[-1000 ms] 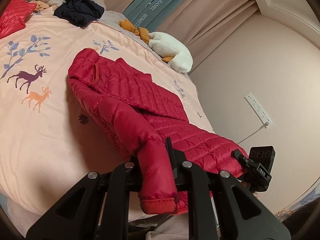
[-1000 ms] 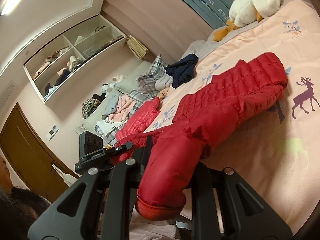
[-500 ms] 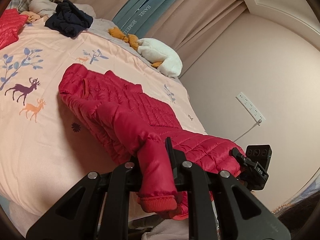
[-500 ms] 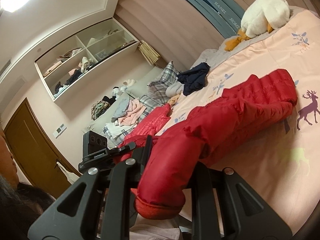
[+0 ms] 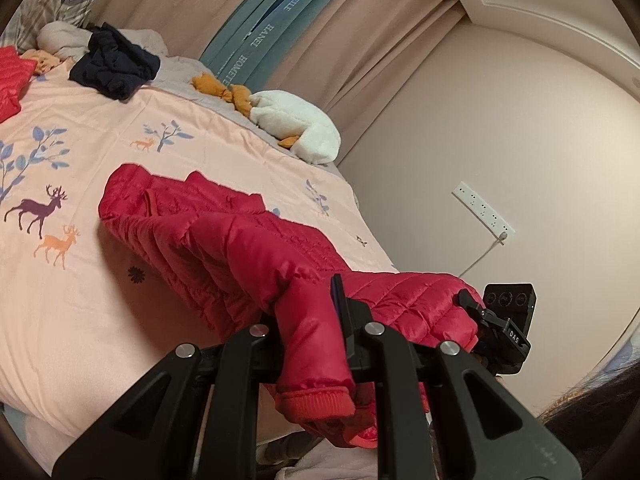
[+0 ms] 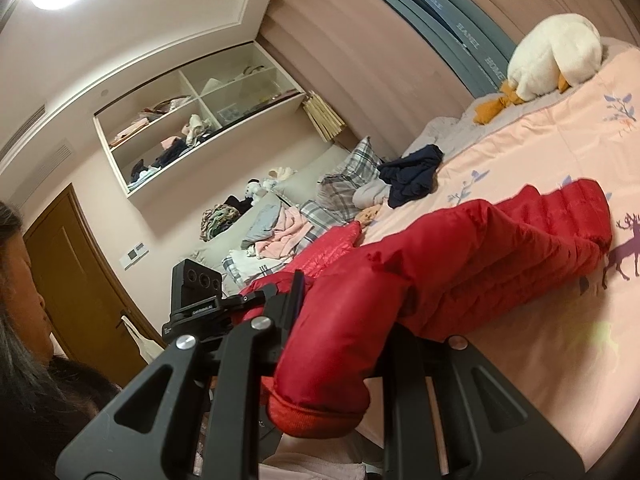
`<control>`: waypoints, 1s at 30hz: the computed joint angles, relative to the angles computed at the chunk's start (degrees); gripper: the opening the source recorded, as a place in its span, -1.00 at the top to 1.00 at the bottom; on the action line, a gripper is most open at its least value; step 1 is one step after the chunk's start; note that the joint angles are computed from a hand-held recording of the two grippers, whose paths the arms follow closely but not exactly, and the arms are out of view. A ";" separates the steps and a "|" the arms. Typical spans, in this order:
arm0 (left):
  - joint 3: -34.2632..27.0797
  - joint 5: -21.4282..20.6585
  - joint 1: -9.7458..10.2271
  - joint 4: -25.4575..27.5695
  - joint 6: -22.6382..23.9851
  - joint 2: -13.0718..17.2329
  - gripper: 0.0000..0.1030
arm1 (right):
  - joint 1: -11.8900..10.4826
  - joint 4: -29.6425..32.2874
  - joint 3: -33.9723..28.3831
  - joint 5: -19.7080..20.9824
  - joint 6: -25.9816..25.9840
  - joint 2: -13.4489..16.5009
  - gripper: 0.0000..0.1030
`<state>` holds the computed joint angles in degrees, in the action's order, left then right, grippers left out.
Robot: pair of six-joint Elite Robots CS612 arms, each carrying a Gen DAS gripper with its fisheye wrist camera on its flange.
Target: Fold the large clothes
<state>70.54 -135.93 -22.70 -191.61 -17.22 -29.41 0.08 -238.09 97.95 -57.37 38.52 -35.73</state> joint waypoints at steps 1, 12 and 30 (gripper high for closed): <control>-0.26 -0.17 0.03 -0.03 -0.04 0.09 0.72 | -0.01 -0.18 -0.03 0.10 -0.24 -0.05 0.67; -1.92 -1.13 0.38 -0.47 -0.82 0.88 0.72 | -0.34 -1.33 0.01 -0.71 1.17 0.07 0.67; -4.24 1.04 0.71 -0.43 -4.88 1.90 0.71 | -0.67 -0.89 -0.66 -4.38 4.63 0.49 0.67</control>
